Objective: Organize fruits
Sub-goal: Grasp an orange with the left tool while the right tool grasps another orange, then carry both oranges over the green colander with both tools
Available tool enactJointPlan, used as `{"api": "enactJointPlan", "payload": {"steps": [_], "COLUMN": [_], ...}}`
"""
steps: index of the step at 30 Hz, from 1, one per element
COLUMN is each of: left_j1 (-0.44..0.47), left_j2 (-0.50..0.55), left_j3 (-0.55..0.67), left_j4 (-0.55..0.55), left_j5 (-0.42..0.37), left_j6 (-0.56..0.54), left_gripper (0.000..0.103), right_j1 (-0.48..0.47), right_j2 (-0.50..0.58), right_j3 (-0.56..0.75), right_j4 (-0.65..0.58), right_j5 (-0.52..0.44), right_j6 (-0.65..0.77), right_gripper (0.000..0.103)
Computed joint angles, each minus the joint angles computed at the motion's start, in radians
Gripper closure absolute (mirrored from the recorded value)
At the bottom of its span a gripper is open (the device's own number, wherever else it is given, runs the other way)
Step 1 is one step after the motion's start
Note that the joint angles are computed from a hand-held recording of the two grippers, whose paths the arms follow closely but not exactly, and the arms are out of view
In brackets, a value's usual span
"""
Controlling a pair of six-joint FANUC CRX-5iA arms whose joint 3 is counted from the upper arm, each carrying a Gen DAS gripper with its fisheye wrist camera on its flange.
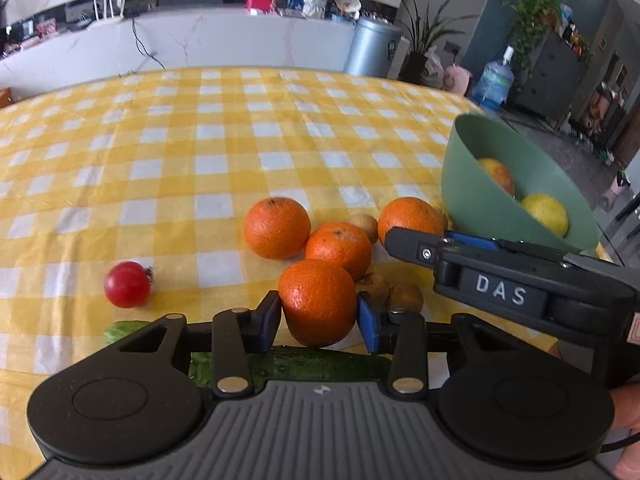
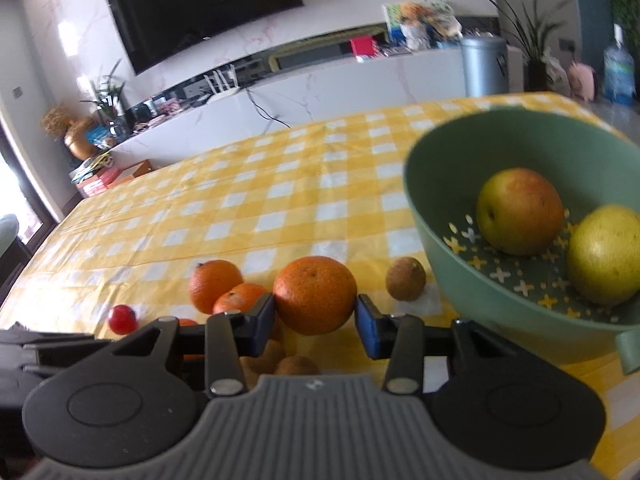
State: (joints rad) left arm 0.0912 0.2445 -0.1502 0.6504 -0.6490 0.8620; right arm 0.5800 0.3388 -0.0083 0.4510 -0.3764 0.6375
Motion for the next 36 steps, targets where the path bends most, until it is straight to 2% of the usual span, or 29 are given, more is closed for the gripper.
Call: {"api": "enactJointPlan", "payload": {"steps": [7,11,16,18,21,24,30,36], "left_j1": [0.004,-0.003,-0.034,-0.055,-0.085,-0.115,-0.171,-0.223], "left_j2": [-0.059,-0.088,-0.104,-0.102,-0.092,-0.074,0.000,0.093], "left_j3": [-0.024,-0.024,-0.002,0.016,0.046,0.087,0.197,0.339], "left_j4": [-0.013,-0.020,-0.029,-0.047,-0.054,-0.070,-0.082,-0.153], "left_j5": [0.020,0.026,0.020,0.021,0.016,0.009,-0.033,-0.085], "left_j6": [0.071,0.100,0.129,0.134,0.146,0.158,0.146,0.168], "left_gripper": [0.057,0.057,0.057,0.058,0.057,0.057,0.057,0.057], "right_j1": [-0.012,-0.021,-0.048,-0.052,-0.034,-0.036,-0.067,-0.102], "right_j2": [-0.090,-0.153,-0.231,-0.259,-0.279,-0.283,-0.276,-0.232], "right_j3": [-0.134,-0.206,-0.299,-0.318,-0.282,-0.238,-0.192,-0.115], "right_j4": [0.177,0.294,0.510,0.533,0.383,0.285,0.202,0.081], "right_j5": [0.106,0.120,0.129,0.110,0.024,-0.067,-0.166,-0.243], "right_j6": [-0.139,-0.232,-0.402,-0.401,-0.225,-0.112,0.011,0.146], "right_gripper": [0.062,0.062,0.062,0.062,0.062,0.062,0.062,0.062]}}
